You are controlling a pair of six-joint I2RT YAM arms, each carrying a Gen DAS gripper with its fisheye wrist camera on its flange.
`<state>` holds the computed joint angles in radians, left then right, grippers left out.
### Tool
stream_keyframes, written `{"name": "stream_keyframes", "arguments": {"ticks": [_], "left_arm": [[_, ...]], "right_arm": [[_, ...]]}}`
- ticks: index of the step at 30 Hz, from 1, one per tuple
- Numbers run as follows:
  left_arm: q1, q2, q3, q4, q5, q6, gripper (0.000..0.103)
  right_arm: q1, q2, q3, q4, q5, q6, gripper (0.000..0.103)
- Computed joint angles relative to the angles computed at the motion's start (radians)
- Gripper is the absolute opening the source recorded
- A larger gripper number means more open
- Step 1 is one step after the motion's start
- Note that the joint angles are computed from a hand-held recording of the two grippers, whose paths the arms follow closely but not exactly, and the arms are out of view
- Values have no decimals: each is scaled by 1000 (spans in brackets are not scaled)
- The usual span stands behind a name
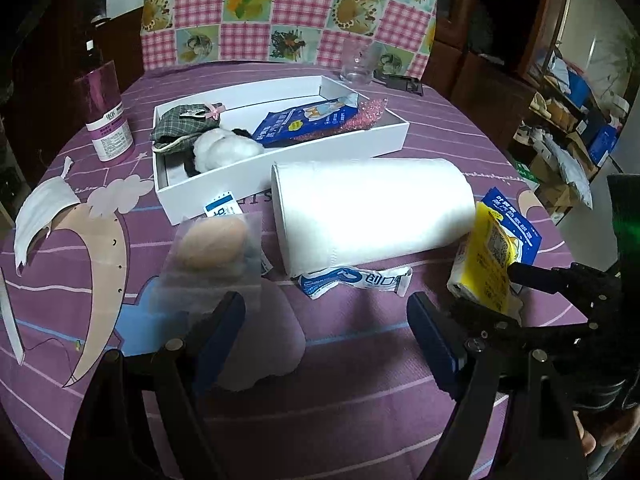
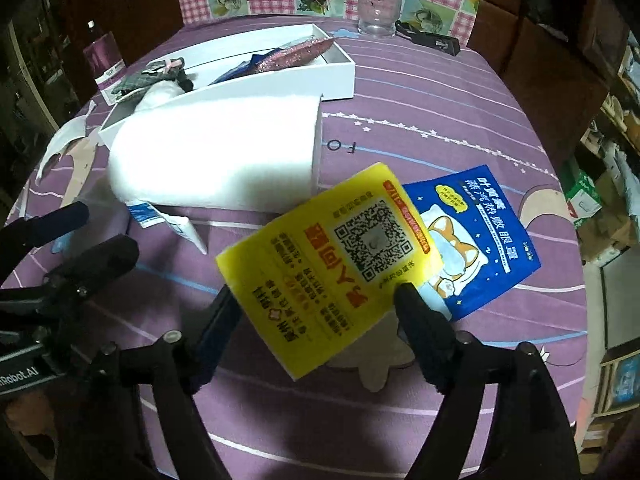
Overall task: Organize soft objects
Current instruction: 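Lift the yellow packet and turn it upright with the right gripper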
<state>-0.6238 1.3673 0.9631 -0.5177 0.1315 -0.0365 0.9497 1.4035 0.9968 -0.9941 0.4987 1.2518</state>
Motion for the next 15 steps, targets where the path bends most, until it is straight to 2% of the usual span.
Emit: {"name": "stream_keyframes", "arguments": {"ticks": [9,11,15], "left_arm": [[-9,4,1,-2,-10,-2,83],[-10,5,0,-1,-11,-2,83],[-12,4,0,-1,-10,-6,83]], "right_arm": [[12,-18,-4,-11,17,31,61],[23,-24,-2,-19,34,44,54],[34,-45,-8,-25,52,72,51]]}}
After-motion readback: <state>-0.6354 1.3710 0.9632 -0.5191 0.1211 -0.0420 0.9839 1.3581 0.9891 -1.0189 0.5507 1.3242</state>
